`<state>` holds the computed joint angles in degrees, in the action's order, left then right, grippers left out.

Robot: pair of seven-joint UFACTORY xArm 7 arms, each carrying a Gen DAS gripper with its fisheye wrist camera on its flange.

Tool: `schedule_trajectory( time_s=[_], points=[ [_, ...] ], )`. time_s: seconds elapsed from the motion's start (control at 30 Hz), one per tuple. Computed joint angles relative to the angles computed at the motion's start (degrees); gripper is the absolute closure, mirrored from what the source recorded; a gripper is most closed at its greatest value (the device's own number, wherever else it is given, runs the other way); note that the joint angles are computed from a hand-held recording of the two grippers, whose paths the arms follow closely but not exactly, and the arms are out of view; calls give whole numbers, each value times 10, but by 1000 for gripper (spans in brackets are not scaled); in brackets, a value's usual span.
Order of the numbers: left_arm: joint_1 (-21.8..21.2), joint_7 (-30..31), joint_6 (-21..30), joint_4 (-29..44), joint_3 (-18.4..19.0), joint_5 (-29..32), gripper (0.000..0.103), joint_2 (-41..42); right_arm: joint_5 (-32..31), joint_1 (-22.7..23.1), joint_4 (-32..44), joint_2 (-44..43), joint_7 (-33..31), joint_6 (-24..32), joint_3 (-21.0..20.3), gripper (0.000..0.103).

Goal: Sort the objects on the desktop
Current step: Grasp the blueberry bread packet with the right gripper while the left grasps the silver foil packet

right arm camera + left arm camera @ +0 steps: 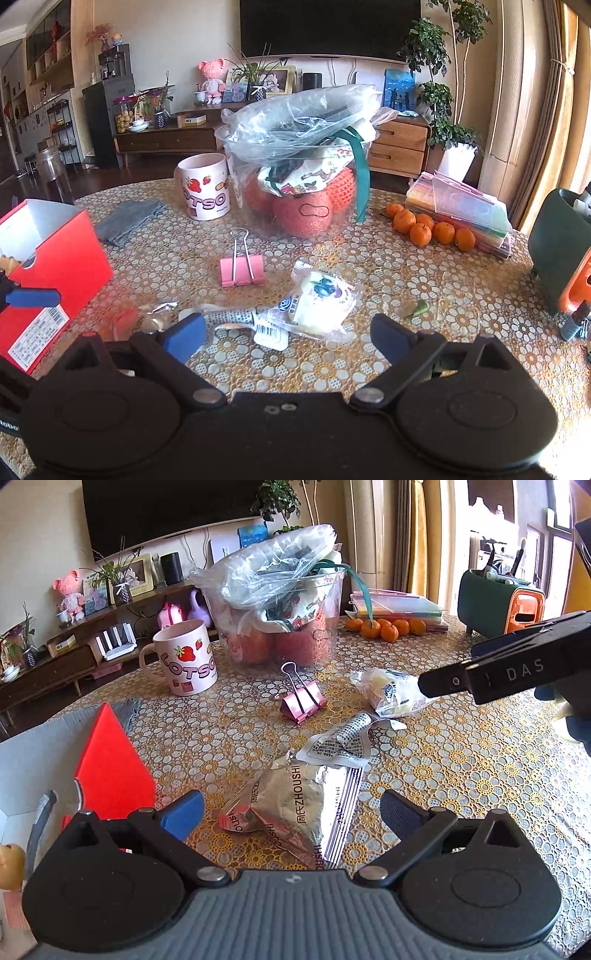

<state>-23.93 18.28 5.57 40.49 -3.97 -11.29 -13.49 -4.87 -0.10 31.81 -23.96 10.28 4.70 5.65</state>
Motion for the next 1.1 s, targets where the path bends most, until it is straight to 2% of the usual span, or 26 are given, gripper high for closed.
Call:
schedule_trajectory(
  time_s=[0.2,0.37,0.5,0.57,0.73,0.8,0.97,1.1],
  points=[
    [19,-13,-3,36,-14,13,1,59,-2,-18,47,81,14,-27,0,7],
    [37,-33,2,62,-27,18,1,95,-27,-47,77,133,58,-42,20,8],
    [51,-54,8,77,-37,36,1,119,-65,-65,99,163,102,-45,30,8],
    [52,-38,13,82,-39,13,1,126,-97,-75,110,178,133,-44,34,8],
    [58,-72,1,83,-46,47,1,137,-138,-59,126,204,175,-42,10,12],
    [59,-62,-1,84,-48,38,1,139,-142,-48,129,210,184,-39,-3,13],
    [62,-96,-10,81,-48,86,2,143,-100,-17,129,216,153,-37,-29,22],
    [64,-139,-20,76,-45,129,13,140,-63,-3,130,221,124,-33,-39,29]
  ],
)
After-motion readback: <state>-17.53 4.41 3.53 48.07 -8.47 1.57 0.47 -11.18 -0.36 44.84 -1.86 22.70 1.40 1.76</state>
